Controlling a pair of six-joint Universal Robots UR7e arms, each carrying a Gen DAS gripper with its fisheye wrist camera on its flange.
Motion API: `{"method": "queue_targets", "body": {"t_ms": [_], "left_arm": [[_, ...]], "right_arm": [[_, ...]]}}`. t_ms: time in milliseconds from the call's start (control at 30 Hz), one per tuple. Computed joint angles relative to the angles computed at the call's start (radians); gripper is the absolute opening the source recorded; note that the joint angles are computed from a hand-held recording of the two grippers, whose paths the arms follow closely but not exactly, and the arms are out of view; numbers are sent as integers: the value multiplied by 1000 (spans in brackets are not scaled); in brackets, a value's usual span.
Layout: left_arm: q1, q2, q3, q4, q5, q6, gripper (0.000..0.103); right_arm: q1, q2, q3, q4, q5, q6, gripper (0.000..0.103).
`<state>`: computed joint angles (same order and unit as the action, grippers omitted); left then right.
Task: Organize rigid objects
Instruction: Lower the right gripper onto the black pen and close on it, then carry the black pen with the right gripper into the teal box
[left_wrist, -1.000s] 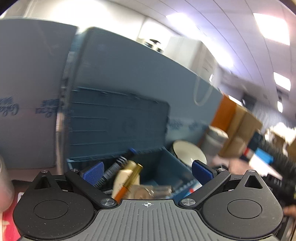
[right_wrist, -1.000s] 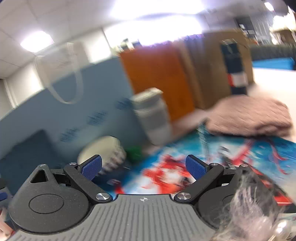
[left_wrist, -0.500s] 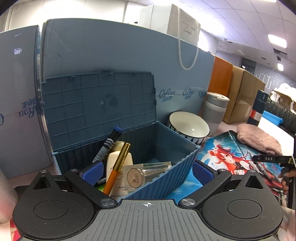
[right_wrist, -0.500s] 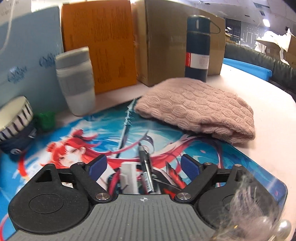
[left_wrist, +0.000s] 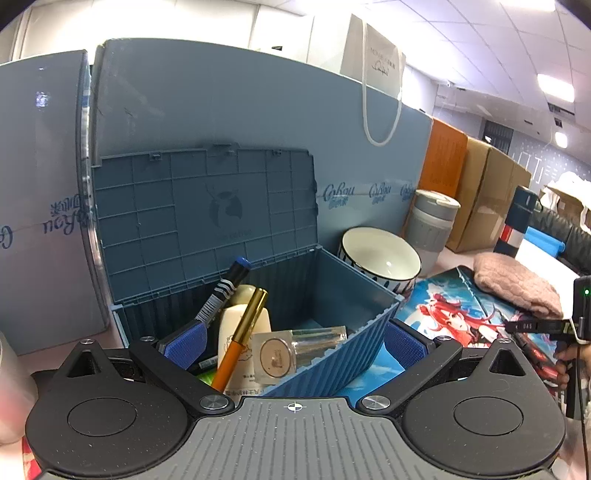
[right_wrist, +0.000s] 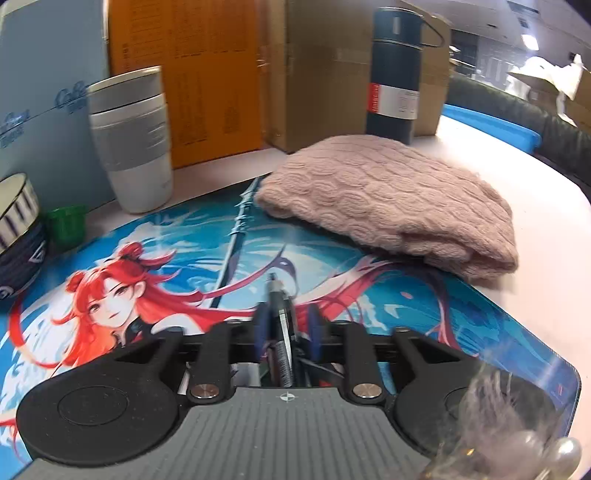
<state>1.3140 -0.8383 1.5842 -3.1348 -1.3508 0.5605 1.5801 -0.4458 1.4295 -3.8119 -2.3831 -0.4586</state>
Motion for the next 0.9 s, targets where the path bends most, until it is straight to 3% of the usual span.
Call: {"method": "queue_targets", "body": {"t_ms": [133,433,700,900], "left_arm": [[8,-10,0,-2,-27,-14,103],[23,-23,-6,3,-68,-44,103],[41,-37,-11,-6,-108,-82,103],[62,-45,-23,-9,-150,-124,103]], "right_arm": [[4,-28,45,16,46,59,14],[70,-24,119,-171,129,-34,14],[157,-36,171,-268,300,-92,14],[206,-19,122,-218,476,-29,14]]}}
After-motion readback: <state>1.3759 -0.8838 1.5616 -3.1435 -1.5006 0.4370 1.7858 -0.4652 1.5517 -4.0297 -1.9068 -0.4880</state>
